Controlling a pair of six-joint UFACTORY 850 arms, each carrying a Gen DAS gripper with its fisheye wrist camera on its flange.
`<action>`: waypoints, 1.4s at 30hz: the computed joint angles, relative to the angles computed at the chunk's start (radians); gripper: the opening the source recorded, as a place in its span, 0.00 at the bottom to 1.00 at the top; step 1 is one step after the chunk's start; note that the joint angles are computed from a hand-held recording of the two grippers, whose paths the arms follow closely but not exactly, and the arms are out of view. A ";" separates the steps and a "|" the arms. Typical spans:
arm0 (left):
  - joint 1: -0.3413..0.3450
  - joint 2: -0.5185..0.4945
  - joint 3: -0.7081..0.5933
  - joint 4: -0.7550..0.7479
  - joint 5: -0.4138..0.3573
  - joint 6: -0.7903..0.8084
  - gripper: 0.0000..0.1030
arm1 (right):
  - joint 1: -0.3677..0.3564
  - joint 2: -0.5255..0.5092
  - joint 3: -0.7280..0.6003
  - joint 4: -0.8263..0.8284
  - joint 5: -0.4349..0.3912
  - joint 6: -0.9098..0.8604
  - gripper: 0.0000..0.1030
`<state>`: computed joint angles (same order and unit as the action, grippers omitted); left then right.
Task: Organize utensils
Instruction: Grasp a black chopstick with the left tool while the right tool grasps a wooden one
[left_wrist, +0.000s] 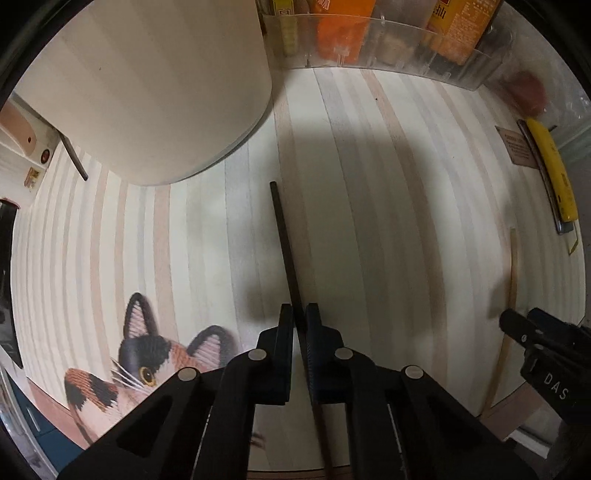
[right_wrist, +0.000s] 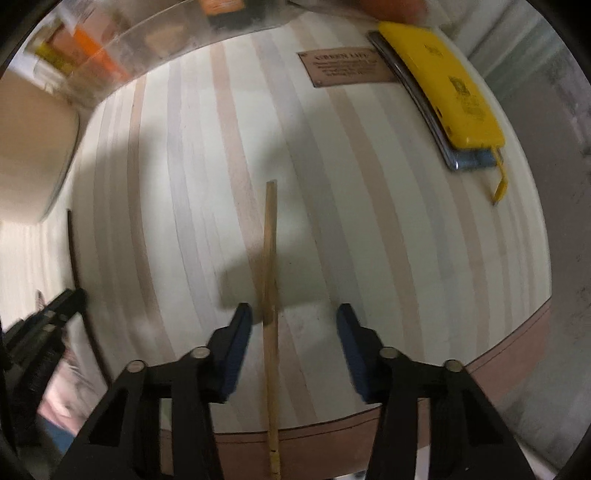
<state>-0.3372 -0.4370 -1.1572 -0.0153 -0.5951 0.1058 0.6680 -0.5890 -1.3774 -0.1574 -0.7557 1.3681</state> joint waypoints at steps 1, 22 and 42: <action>0.005 0.001 0.001 0.000 -0.003 -0.002 0.04 | 0.002 -0.003 -0.006 -0.009 0.000 0.009 0.35; 0.221 0.066 0.074 0.118 -0.017 -0.070 0.04 | 0.047 -0.256 -0.414 0.087 -0.014 -0.248 0.07; 0.232 -0.004 0.014 0.029 -0.040 0.016 0.04 | 0.074 -0.546 -0.877 0.102 -0.340 -0.320 0.08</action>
<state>-0.1056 -0.4413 -1.1427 0.0141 -0.6356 0.1219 0.7415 -1.1350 -2.2540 -0.0559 -1.0960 1.0486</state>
